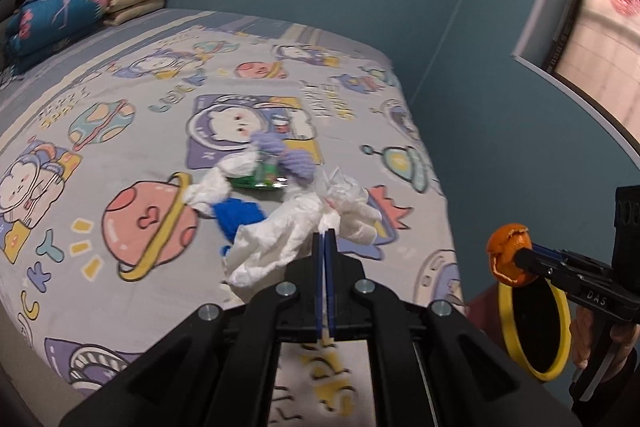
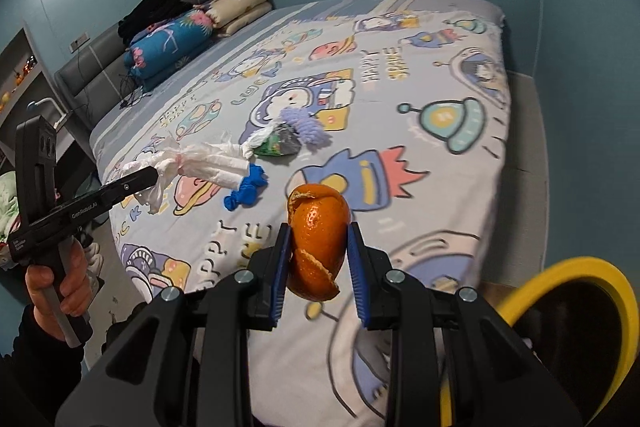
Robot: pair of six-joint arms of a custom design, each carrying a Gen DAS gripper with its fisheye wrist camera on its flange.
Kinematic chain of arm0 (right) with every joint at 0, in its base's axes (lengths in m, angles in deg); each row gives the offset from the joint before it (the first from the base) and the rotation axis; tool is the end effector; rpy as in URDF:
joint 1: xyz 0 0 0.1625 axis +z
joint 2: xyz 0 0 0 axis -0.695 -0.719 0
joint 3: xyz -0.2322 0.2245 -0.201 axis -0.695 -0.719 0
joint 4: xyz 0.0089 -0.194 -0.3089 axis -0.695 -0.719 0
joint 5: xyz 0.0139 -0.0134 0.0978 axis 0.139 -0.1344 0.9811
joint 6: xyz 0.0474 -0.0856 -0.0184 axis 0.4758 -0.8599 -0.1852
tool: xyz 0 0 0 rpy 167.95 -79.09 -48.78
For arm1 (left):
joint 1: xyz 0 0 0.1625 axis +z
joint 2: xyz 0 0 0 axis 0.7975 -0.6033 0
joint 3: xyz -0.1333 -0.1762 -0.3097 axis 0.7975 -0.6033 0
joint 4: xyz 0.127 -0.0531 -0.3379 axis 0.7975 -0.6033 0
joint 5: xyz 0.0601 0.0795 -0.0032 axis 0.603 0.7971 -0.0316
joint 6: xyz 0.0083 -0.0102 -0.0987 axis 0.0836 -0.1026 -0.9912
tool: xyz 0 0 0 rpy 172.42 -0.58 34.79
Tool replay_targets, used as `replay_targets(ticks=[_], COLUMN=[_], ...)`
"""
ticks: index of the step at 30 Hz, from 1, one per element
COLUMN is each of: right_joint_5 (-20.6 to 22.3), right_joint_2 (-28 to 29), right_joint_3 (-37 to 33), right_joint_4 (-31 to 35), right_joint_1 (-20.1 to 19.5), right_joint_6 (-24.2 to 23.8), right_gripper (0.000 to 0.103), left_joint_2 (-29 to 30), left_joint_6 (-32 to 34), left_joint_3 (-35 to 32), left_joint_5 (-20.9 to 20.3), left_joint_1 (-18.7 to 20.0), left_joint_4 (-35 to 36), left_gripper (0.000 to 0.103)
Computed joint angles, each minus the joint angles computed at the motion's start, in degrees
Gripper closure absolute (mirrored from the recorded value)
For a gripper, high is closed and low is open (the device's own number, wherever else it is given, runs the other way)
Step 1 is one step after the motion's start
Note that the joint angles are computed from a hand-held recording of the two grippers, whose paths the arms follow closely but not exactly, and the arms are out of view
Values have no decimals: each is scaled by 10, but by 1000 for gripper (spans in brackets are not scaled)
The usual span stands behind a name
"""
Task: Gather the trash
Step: 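Carry the white tissues and orange peel over the yellow-rimmed bin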
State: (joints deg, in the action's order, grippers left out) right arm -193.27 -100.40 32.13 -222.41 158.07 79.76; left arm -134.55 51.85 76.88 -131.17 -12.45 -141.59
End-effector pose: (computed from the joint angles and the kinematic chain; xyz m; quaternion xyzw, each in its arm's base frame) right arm 0.2817 -0.4265 0.2502 0.1986 -0.9102 0.2946 0.2128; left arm -0.2153 -0.4453 0.2938 0.1728 0.9055 -0.3387 0.1885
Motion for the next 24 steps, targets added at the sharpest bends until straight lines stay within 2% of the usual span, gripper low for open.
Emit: replay_targets(ticks=[7, 14, 20, 24], right_joint_5=[-24, -54, -78, -92], right_joint_2=[-77, -151, -213, -246], right_joint_3=[45, 74, 94, 104], right_joint_4=[-1, 12, 19, 18], right_joint_1=[6, 9, 3, -5], right_joint_6=[11, 44, 72, 75], right_gripper=[77, 77, 77, 77], left_joint_2=[21, 40, 72, 100], left_joint_6=[-4, -10, -3, 4], left_joint_3=[5, 0, -20, -35], left_joint_5=[-30, -57, -86, -109], left_joint_1=[-39, -67, -88, -102], left_joint_4=[-7, 9, 24, 22], left_gripper=[102, 102, 102, 102])
